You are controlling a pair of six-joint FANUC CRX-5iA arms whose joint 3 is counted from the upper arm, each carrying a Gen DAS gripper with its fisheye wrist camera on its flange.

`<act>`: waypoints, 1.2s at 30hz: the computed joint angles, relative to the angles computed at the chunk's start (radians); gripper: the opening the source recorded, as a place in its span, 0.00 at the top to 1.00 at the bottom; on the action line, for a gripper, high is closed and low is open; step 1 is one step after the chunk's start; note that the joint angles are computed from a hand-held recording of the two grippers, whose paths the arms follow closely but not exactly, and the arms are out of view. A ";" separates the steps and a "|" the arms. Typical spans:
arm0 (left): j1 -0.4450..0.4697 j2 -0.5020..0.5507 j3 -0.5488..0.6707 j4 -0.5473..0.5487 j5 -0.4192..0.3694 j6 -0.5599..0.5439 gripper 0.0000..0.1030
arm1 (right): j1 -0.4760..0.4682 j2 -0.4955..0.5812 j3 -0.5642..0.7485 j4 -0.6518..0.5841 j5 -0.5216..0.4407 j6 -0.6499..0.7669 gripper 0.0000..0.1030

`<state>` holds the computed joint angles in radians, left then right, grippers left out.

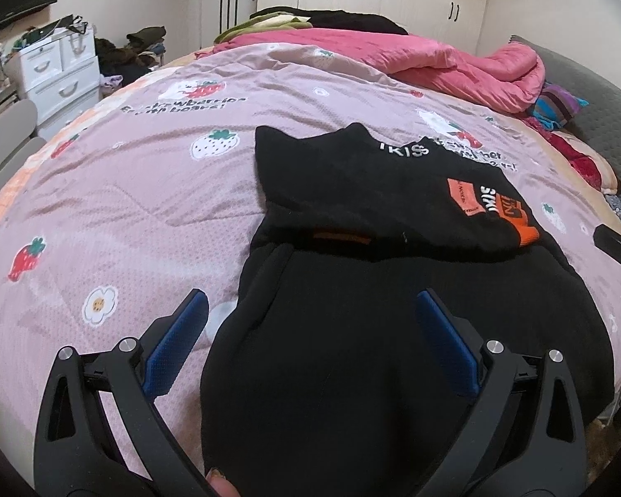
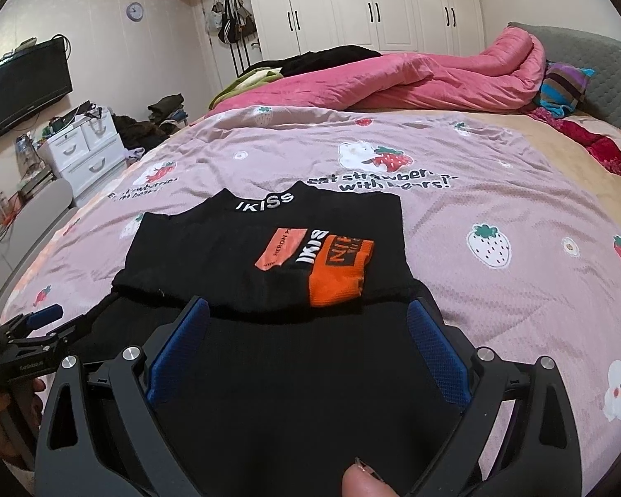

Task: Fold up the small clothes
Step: 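Move both open grippers down to the black sweatshirt hem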

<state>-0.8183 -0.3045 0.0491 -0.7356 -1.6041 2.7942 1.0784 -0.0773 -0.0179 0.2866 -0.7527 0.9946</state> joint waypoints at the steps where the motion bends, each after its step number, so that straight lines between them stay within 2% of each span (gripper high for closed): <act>1: -0.003 -0.002 -0.002 0.001 -0.004 0.006 0.09 | 0.002 -0.006 -0.007 0.001 0.000 -0.004 0.07; 20: -0.098 -0.019 -0.028 0.027 -0.117 0.112 0.09 | 0.044 -0.100 -0.107 0.044 -0.015 -0.052 0.06; 29: -0.150 0.001 0.000 0.013 -0.200 0.123 0.09 | 0.054 -0.147 -0.159 0.046 -0.028 -0.071 0.06; 36: -0.166 0.024 0.016 0.021 -0.213 0.106 0.09 | 0.052 -0.187 -0.204 0.041 -0.067 -0.103 0.06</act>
